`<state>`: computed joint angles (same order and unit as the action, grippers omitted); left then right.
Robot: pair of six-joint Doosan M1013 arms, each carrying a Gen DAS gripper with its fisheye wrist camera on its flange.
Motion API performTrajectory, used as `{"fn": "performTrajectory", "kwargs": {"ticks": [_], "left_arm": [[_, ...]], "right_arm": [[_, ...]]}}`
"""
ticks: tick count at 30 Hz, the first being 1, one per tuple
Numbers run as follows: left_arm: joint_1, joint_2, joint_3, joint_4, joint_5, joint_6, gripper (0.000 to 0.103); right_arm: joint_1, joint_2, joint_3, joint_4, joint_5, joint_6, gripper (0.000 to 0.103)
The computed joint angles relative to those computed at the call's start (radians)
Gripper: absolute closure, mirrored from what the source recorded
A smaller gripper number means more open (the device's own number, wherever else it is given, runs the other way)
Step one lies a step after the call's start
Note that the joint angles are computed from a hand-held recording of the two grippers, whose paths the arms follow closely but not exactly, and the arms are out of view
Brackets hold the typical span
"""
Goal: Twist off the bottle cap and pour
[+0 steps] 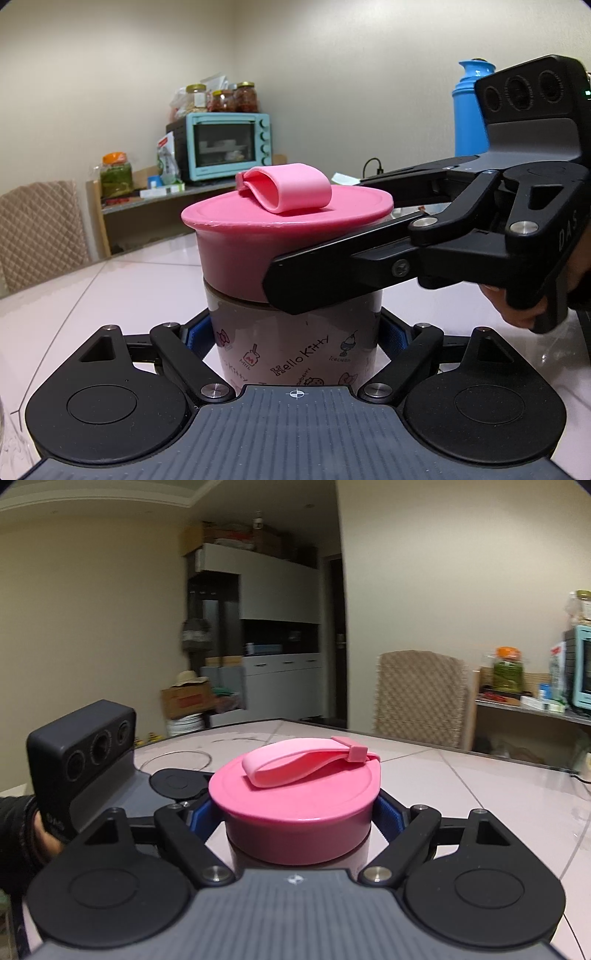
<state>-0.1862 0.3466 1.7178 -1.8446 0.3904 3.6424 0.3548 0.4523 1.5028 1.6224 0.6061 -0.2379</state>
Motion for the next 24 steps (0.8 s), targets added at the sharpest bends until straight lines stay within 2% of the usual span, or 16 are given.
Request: {"fn": "performTrajectory", "kwargs": {"ticks": [4,9,15,19,24], "left_arm": [[0.003,0.001,-0.001,0.002,0.003,-0.001,0.013],[0.008,0.002,-0.001,0.006,0.008,-0.003,0.013],[0.014,0.004,-0.007,0.018,0.014,-0.017,0.013],[0.016,0.006,-0.008,0.020,0.015,-0.018,0.013],[0.017,0.006,-0.009,0.021,0.016,-0.018,0.013]], "right_arm": [[-0.013,0.010,-0.020,-0.040,0.057,0.023,0.018],[-0.005,0.001,-0.020,-0.062,0.032,0.047,0.018],[0.028,-0.044,0.031,-0.007,-0.114,0.020,0.010],[0.059,-0.073,0.060,0.007,-0.245,0.044,0.008],[0.096,-0.094,0.096,0.152,-0.384,-0.048,0.007]]}}
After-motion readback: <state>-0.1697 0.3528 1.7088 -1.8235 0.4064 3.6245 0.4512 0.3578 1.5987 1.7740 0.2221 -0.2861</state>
